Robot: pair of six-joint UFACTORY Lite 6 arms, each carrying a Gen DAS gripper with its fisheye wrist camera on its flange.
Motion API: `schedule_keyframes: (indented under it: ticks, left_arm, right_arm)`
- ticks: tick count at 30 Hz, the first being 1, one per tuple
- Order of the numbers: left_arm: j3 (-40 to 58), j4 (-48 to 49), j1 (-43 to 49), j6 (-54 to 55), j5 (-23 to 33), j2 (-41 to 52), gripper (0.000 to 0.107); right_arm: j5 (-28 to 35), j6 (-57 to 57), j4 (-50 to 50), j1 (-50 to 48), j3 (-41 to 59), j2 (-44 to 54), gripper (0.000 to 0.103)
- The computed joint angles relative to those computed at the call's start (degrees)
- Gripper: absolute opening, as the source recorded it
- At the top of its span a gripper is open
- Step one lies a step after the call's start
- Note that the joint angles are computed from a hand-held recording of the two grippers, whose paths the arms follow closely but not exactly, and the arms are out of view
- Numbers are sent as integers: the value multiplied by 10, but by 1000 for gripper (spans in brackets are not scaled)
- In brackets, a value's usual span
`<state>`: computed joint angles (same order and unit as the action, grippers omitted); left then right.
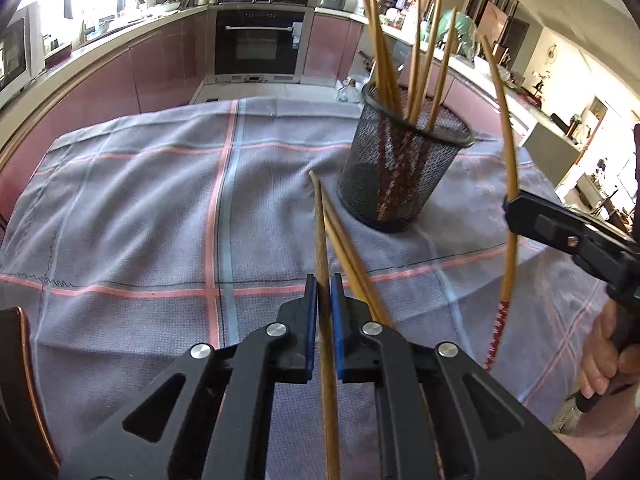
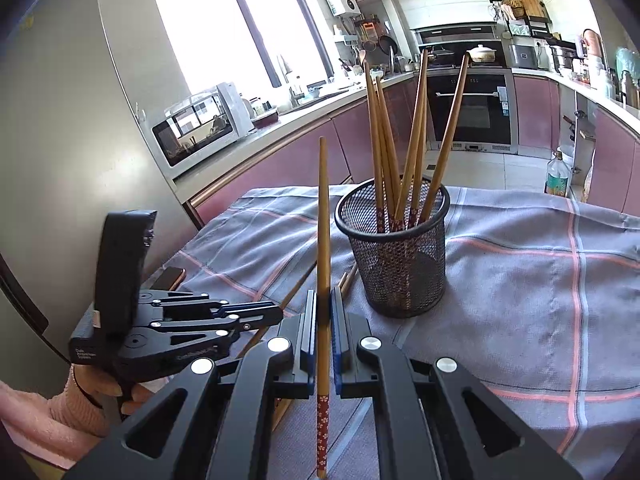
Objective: Organize utensils
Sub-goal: 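Carry the chopstick over the mesh cup and lower it in with the right gripper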
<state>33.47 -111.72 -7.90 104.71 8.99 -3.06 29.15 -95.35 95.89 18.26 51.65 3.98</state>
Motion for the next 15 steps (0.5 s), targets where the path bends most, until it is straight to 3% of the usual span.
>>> schedule_keyframes:
  ticks: [8, 15]
  left_arm:
    - [-21, 286, 31, -268, 51, -133, 7]
    - [-4, 375, 65, -352, 119, -203, 7]
  right_arm:
    - [8, -14, 12, -11, 3, -20, 5]
    - [9, -11, 12, -17, 30, -26, 5]
